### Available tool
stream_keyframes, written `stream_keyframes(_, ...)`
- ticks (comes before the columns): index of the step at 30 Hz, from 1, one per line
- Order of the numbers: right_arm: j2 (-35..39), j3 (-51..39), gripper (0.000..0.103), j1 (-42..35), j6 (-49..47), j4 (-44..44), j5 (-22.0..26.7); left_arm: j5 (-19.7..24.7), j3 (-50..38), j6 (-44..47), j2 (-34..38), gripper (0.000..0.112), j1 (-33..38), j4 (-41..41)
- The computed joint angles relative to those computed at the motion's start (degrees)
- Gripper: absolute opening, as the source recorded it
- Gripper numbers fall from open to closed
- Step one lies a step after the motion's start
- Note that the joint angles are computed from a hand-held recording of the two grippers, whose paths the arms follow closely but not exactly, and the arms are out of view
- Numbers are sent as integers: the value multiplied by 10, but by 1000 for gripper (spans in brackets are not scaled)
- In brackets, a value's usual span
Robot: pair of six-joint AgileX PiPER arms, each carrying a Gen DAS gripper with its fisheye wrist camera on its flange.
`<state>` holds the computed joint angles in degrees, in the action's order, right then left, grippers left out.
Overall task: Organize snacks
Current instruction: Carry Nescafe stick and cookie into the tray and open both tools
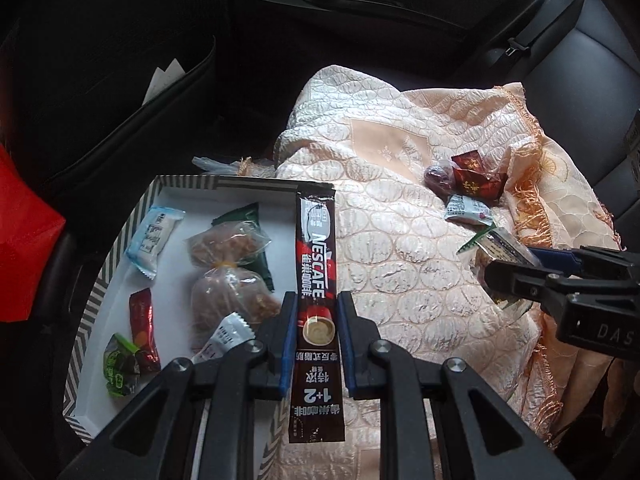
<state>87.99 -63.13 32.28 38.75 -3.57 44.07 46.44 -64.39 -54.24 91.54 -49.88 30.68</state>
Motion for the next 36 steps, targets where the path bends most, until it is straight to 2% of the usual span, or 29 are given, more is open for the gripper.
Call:
stream_keyframes(7,27,-49,49,53,25,-21,20,11,48,-31,-56,21,12,33)
stream_keyframes(15,87,-141,49,100,21,-29,48,8,107,-39,-111,21,60,39)
stream_keyframes(22,160,-243,49,121,-2,-23,82,-20,154,-29,-141,21,121,24)
stream_keyframes(36,333,-465,49,139,-57,8,162,-59,207,-23,-153,21,180,15)
